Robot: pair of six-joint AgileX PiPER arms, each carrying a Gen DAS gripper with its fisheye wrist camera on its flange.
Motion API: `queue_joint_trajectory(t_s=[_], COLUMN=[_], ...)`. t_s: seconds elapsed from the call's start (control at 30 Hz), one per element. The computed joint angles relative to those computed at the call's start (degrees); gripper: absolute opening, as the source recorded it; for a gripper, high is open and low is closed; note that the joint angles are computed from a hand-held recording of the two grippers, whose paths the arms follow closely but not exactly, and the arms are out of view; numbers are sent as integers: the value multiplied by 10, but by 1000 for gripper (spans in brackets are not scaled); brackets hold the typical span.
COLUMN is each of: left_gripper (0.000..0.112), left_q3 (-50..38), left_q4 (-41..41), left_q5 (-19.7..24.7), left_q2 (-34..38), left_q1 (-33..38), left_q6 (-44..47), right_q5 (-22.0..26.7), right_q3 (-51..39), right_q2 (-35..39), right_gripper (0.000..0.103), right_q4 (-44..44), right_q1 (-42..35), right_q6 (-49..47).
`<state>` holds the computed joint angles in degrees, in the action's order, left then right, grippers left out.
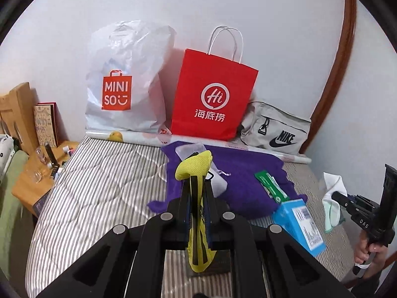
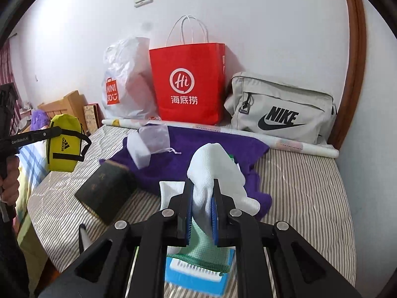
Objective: Organize soft objects
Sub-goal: 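Drop the yellow pouch and white glove on the purple towel with both grippers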
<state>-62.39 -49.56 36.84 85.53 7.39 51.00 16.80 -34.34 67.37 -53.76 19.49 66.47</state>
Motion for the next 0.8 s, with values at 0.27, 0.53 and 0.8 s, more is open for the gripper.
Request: queue_joint_trajectory(t_s=[0.27, 0.53, 0.8], left_gripper=[9, 9, 9], left_q3=[-79, -149, -233], left_q4=[77, 101, 101], left_q5=[-36, -26, 16], left_q2=[68, 129, 196], left_q1=[-61, -90, -116], left_q6=[-95, -142, -162], right_q5=[-51, -95, -107], right_q3=[-44, -83, -143], right_q2=[71, 135, 199], right_gripper=[12, 12, 13], right_q4=[-18, 36, 238], right_q1=[-56, -102, -128], right_q6=[-8, -59, -284])
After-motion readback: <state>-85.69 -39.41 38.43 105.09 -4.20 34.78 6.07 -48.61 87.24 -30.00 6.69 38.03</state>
